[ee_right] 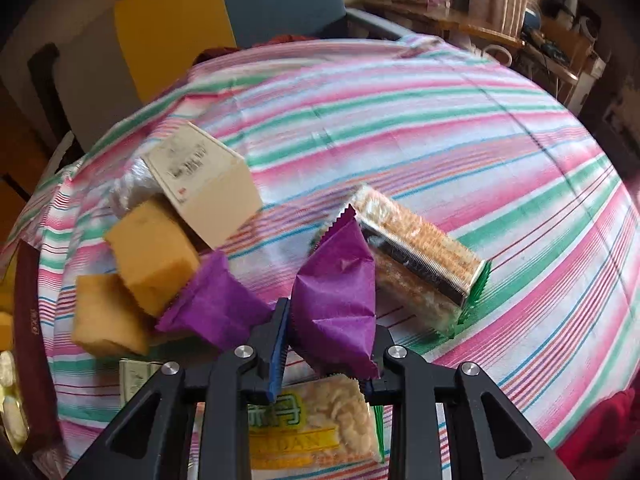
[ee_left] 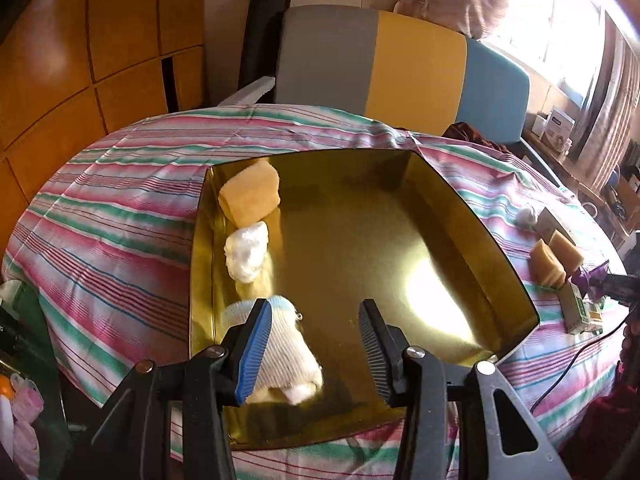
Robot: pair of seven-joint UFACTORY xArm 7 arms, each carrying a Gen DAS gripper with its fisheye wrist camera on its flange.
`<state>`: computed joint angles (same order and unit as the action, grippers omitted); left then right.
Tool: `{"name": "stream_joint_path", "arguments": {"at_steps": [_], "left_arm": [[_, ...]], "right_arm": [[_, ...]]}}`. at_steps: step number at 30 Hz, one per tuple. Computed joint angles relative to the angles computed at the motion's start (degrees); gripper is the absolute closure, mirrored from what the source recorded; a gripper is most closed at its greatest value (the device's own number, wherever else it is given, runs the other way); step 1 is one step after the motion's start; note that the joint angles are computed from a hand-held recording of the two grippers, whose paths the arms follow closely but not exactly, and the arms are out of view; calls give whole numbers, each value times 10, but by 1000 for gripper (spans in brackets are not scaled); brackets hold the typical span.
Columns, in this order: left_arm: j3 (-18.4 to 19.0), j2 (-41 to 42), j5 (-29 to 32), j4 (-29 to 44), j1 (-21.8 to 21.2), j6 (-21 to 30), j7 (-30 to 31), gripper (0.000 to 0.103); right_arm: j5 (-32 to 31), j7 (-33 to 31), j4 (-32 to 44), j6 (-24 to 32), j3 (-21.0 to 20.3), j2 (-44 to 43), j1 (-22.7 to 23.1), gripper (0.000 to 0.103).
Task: Organize objects
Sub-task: 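Carry the purple packet into the gold tray and open the right gripper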
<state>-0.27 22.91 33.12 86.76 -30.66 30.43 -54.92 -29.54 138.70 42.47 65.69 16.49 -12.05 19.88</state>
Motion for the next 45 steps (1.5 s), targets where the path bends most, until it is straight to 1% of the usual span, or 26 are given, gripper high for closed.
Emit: {"name": "stream_joint_path", "arguments": {"at_steps": [2, 7, 10, 11, 13, 15, 17, 19, 22, 23, 28, 29, 34, 37, 38, 40, 41, 42, 44, 45], "left_arm": [[-1, -3, -1, -8, 0, -5, 0, 57], [-1, -13, -2, -30, 3, -19, -11, 57], [3, -28, 5, -52, 4, -31, -28, 57], [4, -34, 9, -59, 6, -32, -34, 57], [9, -49, 20, -77, 10, -37, -56, 57], [10, -64, 31, -96, 17, -39, -77, 57], [10, -77, 44, -113, 25, -36, -98, 57], [6, -87, 49, -129, 36, -33, -115, 57], [-2, -94, 53, -144, 50, -32, -129, 57], [-4, -97, 55, -149, 54, -33, -135, 57], [-10, -103, 71, -157, 63, -39, -151, 57], [-11, -103, 73, -157, 64, -41, -153, 57], [-16, -102, 64, -159, 73, -47, -147, 57], [-15, -102, 62, -160, 73, -48, -147, 57], [-15, -103, 63, -161, 73, -48, -149, 57], [-14, -104, 65, -162, 74, -49, -151, 57], [-14, -104, 65, -162, 74, -50, -151, 57], [-14, -103, 65, -162, 74, -50, -152, 57], [-15, -102, 64, -162, 75, -48, -150, 57], [-15, -102, 63, -162, 75, -48, -149, 57]], "right_arm": [[-6, 5, 14, 26, 8, -2, 3, 74], [-45, -3, 80, 101, 24, 12, 17, 74], [-87, -20, 126, 120, 25, 32, 26, 74], [-104, -26, 141, 119, 23, 40, 28, 74], [-146, -43, 173, 99, 16, 60, 32, 74], [-186, -80, 223, 83, 6, 99, 37, 74], [-218, -112, 263, 51, -10, 135, 44, 74], [-239, -156, 315, 7, -30, 181, 50, 74], [-250, -212, 390, -55, -56, 253, 58, 74], [-249, -237, 424, -81, -64, 285, 58, 74], [-210, -343, 574, -158, -85, 418, 64, 74], [-199, -369, 612, -166, -87, 448, 65, 74], [-133, -476, 749, -185, -91, 557, 68, 74], [-88, -537, 844, -185, -89, 629, 71, 73], [-73, -556, 871, -191, -87, 651, 70, 71], [-50, -572, 890, -215, -89, 671, 71, 70], [-38, -580, 889, -238, -87, 676, 68, 69], [-30, -584, 890, -246, -91, 679, 70, 69], [-14, -600, 926, -229, -103, 702, 83, 68], [-6, -600, 923, -239, -108, 702, 85, 68]]}}
